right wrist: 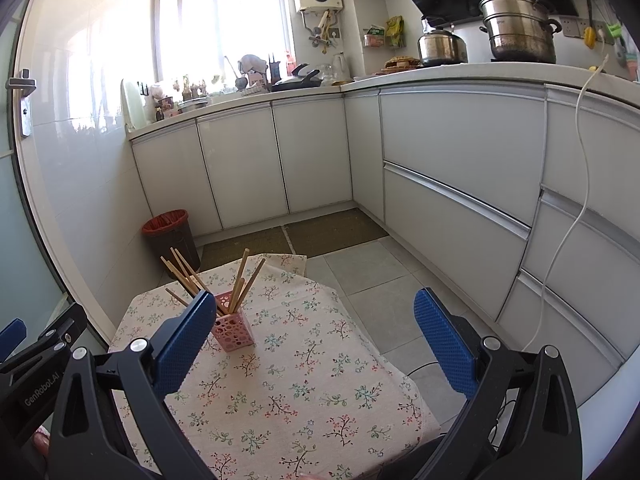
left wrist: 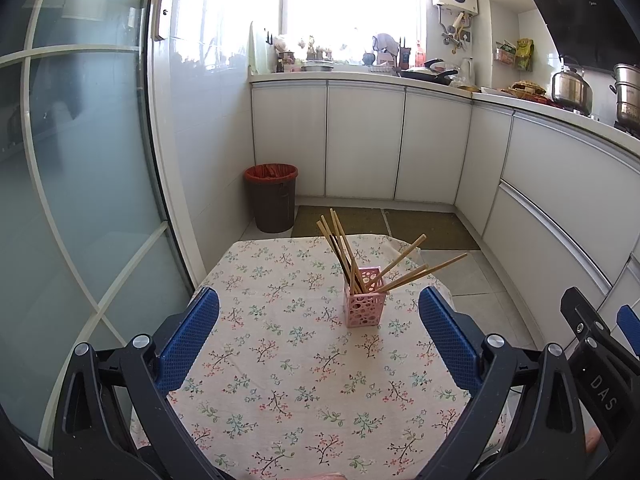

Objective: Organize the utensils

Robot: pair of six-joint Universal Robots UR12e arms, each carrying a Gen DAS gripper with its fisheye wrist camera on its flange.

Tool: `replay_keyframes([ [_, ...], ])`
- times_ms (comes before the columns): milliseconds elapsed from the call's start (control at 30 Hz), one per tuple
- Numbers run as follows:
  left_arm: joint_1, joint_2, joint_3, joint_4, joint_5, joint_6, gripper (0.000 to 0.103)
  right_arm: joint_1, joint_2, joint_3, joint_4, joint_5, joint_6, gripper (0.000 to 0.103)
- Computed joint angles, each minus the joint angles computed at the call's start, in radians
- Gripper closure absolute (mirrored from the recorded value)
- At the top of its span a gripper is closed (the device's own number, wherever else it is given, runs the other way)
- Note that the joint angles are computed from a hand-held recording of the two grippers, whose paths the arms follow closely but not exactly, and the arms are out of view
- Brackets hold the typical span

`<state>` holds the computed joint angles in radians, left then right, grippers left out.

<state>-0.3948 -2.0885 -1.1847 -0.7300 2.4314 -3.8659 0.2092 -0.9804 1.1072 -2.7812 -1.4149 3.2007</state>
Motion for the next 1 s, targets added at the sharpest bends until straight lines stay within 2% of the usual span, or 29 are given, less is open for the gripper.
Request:
replay_keyframes([
  [633,0.002,0.002,-0.008,-0.001,0.002,-0.004,0.007,-0.001,-0.001,0.005,0.004,0.002,0.000,0.007],
  [1000,0.004,0.005,-0.009,-0.028,0.009,-0.040,0.007,0.000,0.000,-0.001,0.017,0.003,0.001,0.007],
])
